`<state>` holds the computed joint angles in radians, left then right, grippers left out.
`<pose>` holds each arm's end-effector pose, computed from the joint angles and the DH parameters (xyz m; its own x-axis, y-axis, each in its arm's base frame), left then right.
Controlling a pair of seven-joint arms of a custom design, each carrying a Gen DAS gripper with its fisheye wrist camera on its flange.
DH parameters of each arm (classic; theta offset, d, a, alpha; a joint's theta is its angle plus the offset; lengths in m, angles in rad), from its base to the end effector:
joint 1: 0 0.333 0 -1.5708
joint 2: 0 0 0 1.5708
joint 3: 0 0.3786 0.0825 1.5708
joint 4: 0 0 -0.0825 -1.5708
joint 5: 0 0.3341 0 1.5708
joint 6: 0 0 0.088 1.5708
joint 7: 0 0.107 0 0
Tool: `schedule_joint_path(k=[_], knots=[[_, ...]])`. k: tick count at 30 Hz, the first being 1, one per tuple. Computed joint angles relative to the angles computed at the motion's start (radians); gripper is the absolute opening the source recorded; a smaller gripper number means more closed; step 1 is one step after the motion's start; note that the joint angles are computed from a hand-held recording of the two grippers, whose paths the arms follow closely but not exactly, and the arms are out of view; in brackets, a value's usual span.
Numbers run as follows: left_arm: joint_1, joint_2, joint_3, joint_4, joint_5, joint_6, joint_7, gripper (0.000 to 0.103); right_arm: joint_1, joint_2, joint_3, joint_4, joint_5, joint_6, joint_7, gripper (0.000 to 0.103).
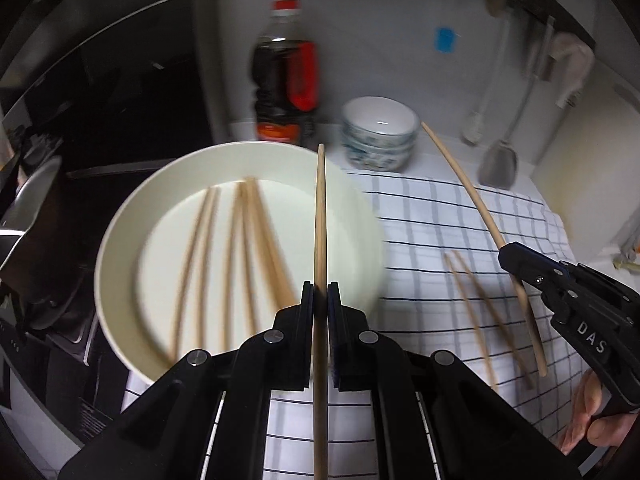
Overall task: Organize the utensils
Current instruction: 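Carry the chopstick in the left tool into the basin while the right tool carries its own, then open the left tool to drop its chopstick while the right tool releases its own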
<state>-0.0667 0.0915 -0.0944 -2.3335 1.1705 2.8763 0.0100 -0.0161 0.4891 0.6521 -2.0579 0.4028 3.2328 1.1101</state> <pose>0.4834 -0.1306 0.4247 0.3002 -0.9525 0.0511 -0.7515 -0.2692 -0.6023 0.5620 0.2916 0.4082 0.5471 -0.8076 -0.2204 -0.6799 -0.2751 -0.6798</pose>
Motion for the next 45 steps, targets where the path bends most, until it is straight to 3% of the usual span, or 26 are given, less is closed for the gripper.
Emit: schedule_joint_path(k=[6, 11, 15, 22, 29, 32, 33, 34, 36, 37, 38, 41, 45], knots=[[0.090, -0.013, 0.059, -0.051, 0.004, 0.072, 0.031, 0.008, 0.219, 0.050, -0.148, 0.179, 0.001, -0.118, 0.028, 0.006], [0.146, 0.017, 0.090, -0.046, 0.009, 0.125, 0.062, 0.008, 0.426, 0.124, -0.334, 0.351, -0.014, -0.245, 0.095, 0.006], [0.175, 0.063, 0.098, -0.041, -0.093, 0.171, 0.184, 0.008, 0.529, 0.180, -0.438, 0.457, -0.042, -0.340, 0.167, 0.006], [0.179, 0.137, 0.109, -0.027, -0.271, 0.212, 0.385, 0.008, 0.600, 0.268, -0.521, 0.602, -0.102, -0.475, 0.287, 0.006], [0.157, 0.169, 0.125, -0.024, -0.426, 0.220, 0.525, 0.008, 0.619, 0.307, -0.548, 0.662, -0.157, -0.537, 0.361, 0.006], [0.127, 0.170, 0.157, -0.027, -0.467, 0.220, 0.552, 0.010, 0.616, 0.307, -0.549, 0.661, -0.169, -0.543, 0.375, 0.008], [0.116, 0.168, 0.169, -0.028, -0.474, 0.217, 0.554, 0.020, 0.610, 0.304, -0.542, 0.654, -0.164, -0.536, 0.374, 0.016], [0.104, 0.164, 0.182, -0.031, -0.475, 0.218, 0.552, 0.039, 0.605, 0.301, -0.536, 0.648, -0.162, -0.530, 0.373, 0.019], [0.034, 0.150, 0.270, -0.039, -0.411, 0.231, 0.474, 0.069, 0.605, 0.285, -0.541, 0.620, -0.165, -0.497, 0.373, 0.021], [-0.005, 0.144, 0.321, -0.040, -0.354, 0.243, 0.414, 0.071, 0.609, 0.280, -0.547, 0.615, -0.171, -0.491, 0.377, 0.021], [-0.017, 0.138, 0.337, -0.039, -0.321, 0.240, 0.382, 0.071, 0.611, 0.275, -0.552, 0.609, -0.176, -0.485, 0.381, 0.022], [0.011, 0.119, 0.305, -0.039, -0.290, 0.194, 0.353, 0.073, 0.610, 0.249, -0.555, 0.565, -0.180, -0.443, 0.388, 0.031], [0.020, 0.094, 0.296, -0.041, -0.185, 0.153, 0.256, 0.082, 0.604, 0.227, -0.549, 0.529, -0.185, -0.420, 0.378, 0.033]])
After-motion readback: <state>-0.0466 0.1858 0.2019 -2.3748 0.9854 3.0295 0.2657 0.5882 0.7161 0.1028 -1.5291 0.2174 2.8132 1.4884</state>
